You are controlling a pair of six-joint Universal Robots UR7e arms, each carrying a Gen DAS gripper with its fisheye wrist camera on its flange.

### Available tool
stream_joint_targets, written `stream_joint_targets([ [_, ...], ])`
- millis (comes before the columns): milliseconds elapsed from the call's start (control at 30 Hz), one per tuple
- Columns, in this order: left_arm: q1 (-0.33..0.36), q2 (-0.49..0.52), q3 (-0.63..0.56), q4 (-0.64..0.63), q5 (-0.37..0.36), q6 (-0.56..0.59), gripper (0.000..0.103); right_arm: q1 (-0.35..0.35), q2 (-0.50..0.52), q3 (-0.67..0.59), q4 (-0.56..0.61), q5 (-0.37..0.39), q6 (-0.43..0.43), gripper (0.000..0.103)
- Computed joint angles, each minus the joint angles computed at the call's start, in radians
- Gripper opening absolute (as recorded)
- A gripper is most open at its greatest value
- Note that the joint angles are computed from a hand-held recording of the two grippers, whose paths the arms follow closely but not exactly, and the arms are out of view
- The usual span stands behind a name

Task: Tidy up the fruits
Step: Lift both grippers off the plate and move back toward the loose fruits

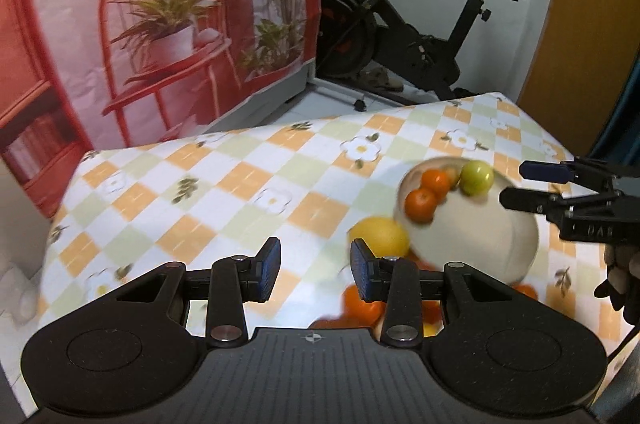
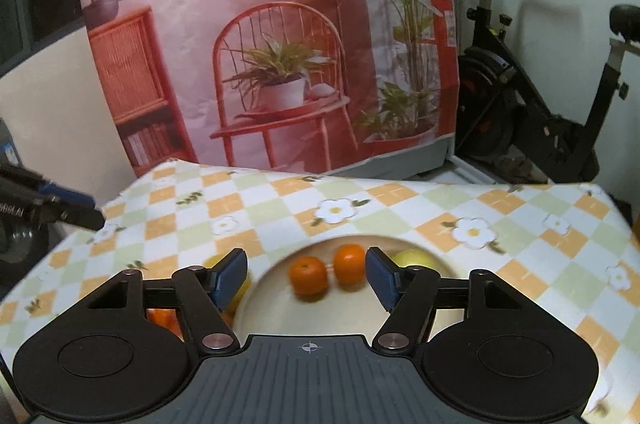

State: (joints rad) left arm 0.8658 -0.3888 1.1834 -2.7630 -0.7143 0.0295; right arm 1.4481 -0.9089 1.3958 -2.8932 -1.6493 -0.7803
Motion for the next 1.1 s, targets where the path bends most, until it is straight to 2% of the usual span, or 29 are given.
stream_joint_targets([
  [133,0.003,-0.063,0.101,-0.052,0.001,-0.019,0.041,0.013,-0.001,0.046,-0.033,-0.009,0.085,0.062],
  [300,0.015,-0.099,0.156,-0.097,0.004,-0.031,0.041,0.032,0.004,0.093,-0.062,-0.031,0.158,0.062],
  [667,0.044,-0.096,0.21,-0.178,-0.056,-0.087,0.04,0.08,0.009,0.144,0.042,-0.139,0.119,0.063],
  [1100,0.047,-0.07,0.222,-0.235,-0.11,-0.074,0.04,0.113,0.051,0.129,0.175,-0.269,0.112,0.064],
])
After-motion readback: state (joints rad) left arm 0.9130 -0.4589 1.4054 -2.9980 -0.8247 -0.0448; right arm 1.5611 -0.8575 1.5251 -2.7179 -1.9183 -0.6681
